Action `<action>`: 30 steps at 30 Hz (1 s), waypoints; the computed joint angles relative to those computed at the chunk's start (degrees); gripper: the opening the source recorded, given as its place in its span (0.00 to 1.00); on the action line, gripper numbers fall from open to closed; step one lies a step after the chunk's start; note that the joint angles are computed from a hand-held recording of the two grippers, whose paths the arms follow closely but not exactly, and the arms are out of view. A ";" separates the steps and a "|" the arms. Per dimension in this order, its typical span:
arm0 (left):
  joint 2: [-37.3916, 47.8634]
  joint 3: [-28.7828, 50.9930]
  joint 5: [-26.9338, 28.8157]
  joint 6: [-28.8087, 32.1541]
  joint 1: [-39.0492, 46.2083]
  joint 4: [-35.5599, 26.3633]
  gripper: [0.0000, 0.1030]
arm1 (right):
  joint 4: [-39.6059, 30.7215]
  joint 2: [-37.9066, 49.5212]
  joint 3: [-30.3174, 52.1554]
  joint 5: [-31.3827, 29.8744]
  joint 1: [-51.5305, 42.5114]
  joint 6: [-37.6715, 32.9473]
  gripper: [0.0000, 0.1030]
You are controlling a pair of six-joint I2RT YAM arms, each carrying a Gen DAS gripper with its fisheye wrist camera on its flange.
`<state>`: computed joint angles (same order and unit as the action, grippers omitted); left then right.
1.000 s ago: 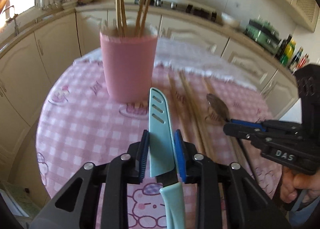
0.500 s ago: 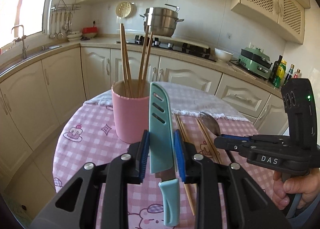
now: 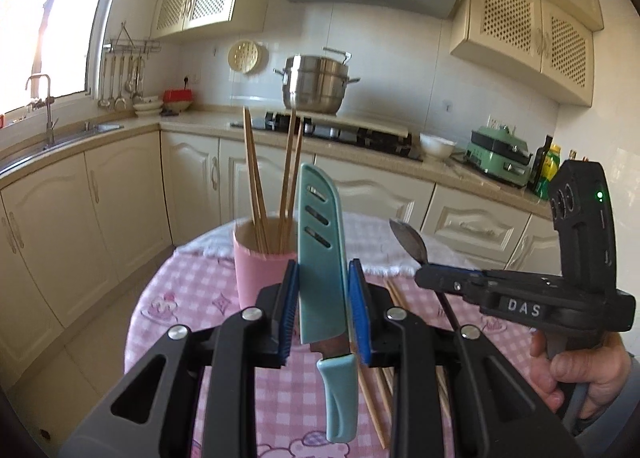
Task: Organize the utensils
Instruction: 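Lift the spoon and knife upright and carry both over the pink cup, then lower the spoon and knife into the pink cup and open both grippers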
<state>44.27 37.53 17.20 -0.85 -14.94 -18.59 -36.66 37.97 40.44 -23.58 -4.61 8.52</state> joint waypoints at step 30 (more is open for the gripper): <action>34.16 23.89 6.79 -1.11 7.36 20.03 0.23 | 50.09 34.65 6.80 8.12 10.92 11.22 0.12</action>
<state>78.43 61.43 23.99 -1.95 -7.58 1.44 13.43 72.61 47.25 -15.46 6.31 19.74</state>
